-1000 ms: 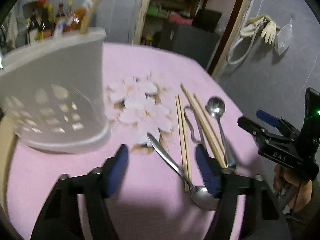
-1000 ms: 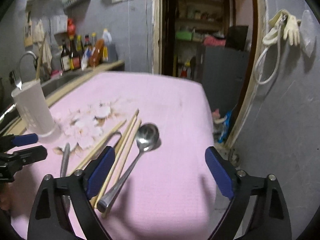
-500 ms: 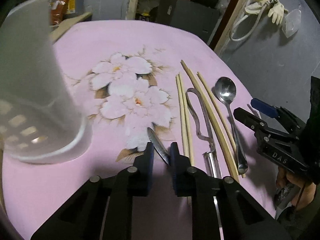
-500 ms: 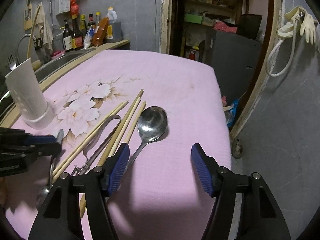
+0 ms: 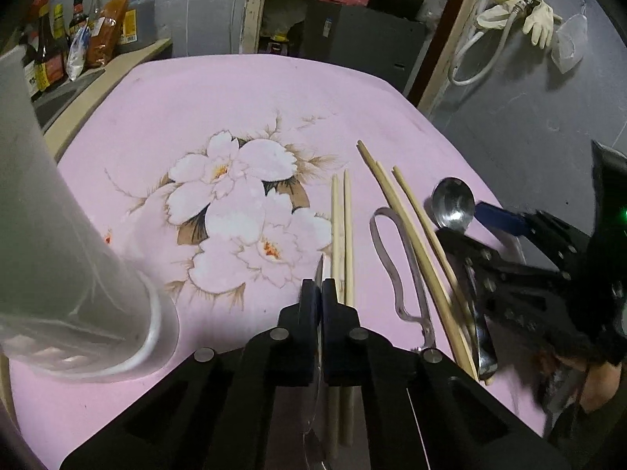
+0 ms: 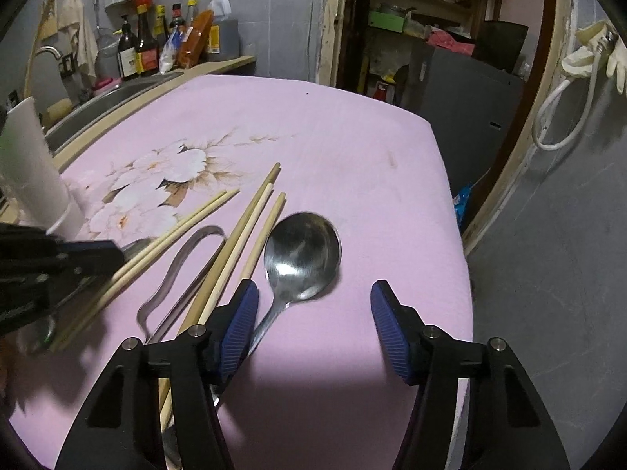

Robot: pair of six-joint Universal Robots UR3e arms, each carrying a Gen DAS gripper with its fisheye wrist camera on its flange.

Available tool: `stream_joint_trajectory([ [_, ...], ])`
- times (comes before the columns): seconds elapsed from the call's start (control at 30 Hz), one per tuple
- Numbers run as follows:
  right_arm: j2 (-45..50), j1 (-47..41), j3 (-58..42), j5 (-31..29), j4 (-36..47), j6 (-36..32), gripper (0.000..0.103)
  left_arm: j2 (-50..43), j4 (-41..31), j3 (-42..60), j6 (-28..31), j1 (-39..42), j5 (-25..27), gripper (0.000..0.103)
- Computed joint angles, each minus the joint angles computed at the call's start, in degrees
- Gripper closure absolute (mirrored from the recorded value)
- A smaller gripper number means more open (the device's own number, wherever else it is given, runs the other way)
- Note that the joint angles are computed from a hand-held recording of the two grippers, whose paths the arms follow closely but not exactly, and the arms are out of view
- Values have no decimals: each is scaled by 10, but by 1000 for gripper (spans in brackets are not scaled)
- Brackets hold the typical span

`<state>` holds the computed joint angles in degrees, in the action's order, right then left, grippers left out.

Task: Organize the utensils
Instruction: 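Grasp the table knife with the left tool while the right tool grasps the steel spoon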

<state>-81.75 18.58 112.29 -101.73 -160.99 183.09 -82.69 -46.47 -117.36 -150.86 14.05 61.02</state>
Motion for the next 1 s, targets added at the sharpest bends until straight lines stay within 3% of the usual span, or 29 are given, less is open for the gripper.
stream_joint_trajectory([
  [0.13, 13, -5, -15, 11, -1, -8, 56, -17, -32, 29, 5, -11, 12, 100],
  [0.23, 17, -13, -20, 28, 2, -9, 58, -19, -80, 52, 19, -7, 13, 99],
  [0.33, 9, -26, -12, 57, -2, -11, 68, -17, -91, 56, 28, -10, 19, 99],
  [0.47, 10, -25, -15, 64, 0, -13, 72, -8, -97, 52, 34, -9, 18, 100],
  [0.63, -13, -49, 17, 115, -18, -1, 80, 26, -104, 22, 45, 24, -15, 103],
  [0.77, -41, -92, 57, 188, -40, 21, 91, 60, -102, -10, 63, 55, -46, 103],
  [0.93, -47, -84, 73, 190, -72, 36, 96, 91, -109, -40, 92, 85, -84, 103],
  [1.0, -53, -61, 82, 162, -102, 38, 97, 114, -113, -58, 109, 104, -111, 103],
])
